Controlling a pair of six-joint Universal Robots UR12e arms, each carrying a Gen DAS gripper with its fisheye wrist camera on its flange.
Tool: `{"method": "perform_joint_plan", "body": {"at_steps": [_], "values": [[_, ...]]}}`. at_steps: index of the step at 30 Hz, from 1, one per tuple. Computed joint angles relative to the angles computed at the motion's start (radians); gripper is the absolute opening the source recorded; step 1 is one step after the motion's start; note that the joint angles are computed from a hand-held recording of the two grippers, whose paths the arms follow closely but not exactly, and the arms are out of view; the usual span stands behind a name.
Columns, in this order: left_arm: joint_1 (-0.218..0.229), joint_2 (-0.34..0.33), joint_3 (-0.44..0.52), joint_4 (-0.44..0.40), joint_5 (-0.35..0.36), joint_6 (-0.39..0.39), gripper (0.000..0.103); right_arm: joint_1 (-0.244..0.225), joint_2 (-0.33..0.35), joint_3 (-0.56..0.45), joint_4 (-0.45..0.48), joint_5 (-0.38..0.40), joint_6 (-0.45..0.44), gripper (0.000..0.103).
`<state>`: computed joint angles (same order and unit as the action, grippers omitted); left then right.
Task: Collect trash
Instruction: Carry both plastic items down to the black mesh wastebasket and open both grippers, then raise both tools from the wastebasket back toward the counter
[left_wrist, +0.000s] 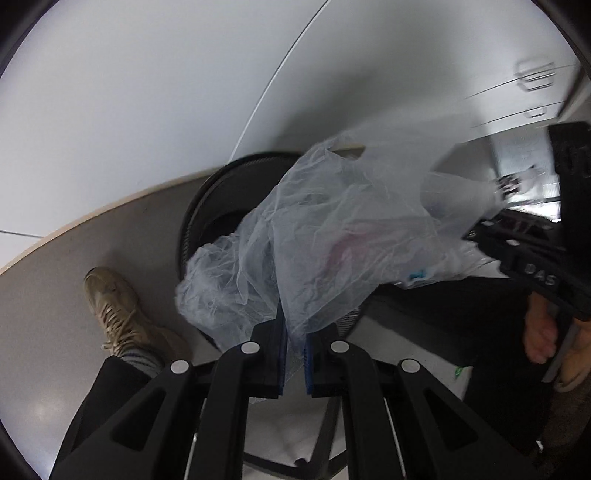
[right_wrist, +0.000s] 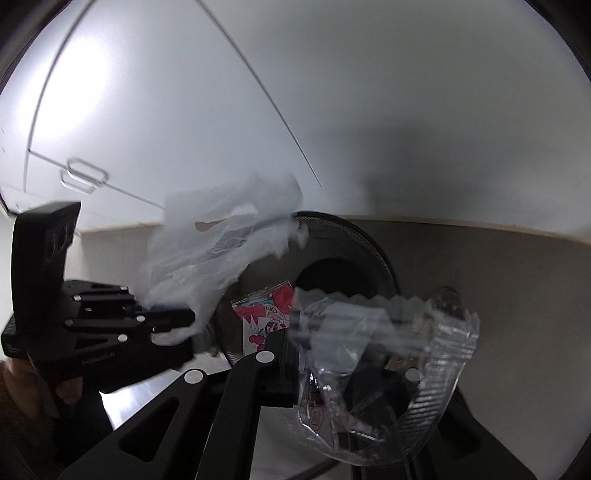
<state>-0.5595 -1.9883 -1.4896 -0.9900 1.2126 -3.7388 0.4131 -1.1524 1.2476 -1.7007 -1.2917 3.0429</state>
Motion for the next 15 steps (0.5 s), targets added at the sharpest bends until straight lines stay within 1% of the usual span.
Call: {"method": "perform_joint_plan", "body": {"at_steps": [2, 4, 5, 6, 7, 8, 9, 10, 11, 12, 13, 14, 15], "values": [[0.004, -0.021, 0.007, -0.023, -0.042, 0.000, 0.008, 0.018, 0.027, -0.031, 0.041, -0.070, -0.055, 0.008], [-0.001, -0.037, 0.016, -0.036, -0.060, 0.025, 0.008, 0.023, 0.055, -0.067, 0.094, -0.078, -0.089, 0.008], [-0.004, -0.046, 0.023, -0.043, -0.068, 0.042, 0.008, 0.025, 0.060, -0.073, 0.095, -0.081, -0.105, 0.008], [-0.008, -0.055, 0.032, -0.052, -0.068, 0.053, 0.009, 0.026, 0.040, -0.036, 0.080, -0.085, -0.121, 0.008], [-0.010, -0.060, 0.032, -0.054, -0.072, 0.064, 0.012, 0.028, 0.041, -0.039, 0.082, -0.087, -0.131, 0.009], [-0.012, -0.068, 0.042, -0.077, -0.079, 0.086, 0.018, 0.026, 0.044, -0.046, 0.094, -0.080, -0.134, 0.010], [-0.016, -0.075, 0.060, -0.126, -0.079, 0.119, 0.050, 0.024, 0.040, -0.045, 0.106, -0.078, -0.137, 0.016], [-0.020, -0.078, 0.074, -0.159, -0.066, 0.133, 0.099, 0.027, 0.040, -0.049, 0.111, -0.095, -0.143, 0.040], [-0.023, -0.075, 0.073, -0.159, -0.052, 0.135, 0.094, 0.033, 0.037, -0.045, 0.099, -0.126, -0.148, 0.058], [-0.023, -0.074, 0.072, -0.162, -0.056, 0.148, 0.098, 0.040, 0.031, -0.036, 0.078, -0.157, -0.149, 0.090], [-0.023, -0.069, 0.068, -0.154, -0.042, 0.151, 0.099, 0.046, 0.022, -0.020, 0.036, -0.201, -0.159, 0.097], [-0.025, -0.064, 0.067, -0.152, -0.013, 0.150, 0.099, 0.045, 0.017, -0.014, 0.021, -0.207, -0.171, 0.097], [-0.026, -0.061, 0.064, -0.150, -0.001, 0.153, 0.099, 0.038, 0.017, -0.018, 0.036, -0.181, -0.179, 0.097]]}}
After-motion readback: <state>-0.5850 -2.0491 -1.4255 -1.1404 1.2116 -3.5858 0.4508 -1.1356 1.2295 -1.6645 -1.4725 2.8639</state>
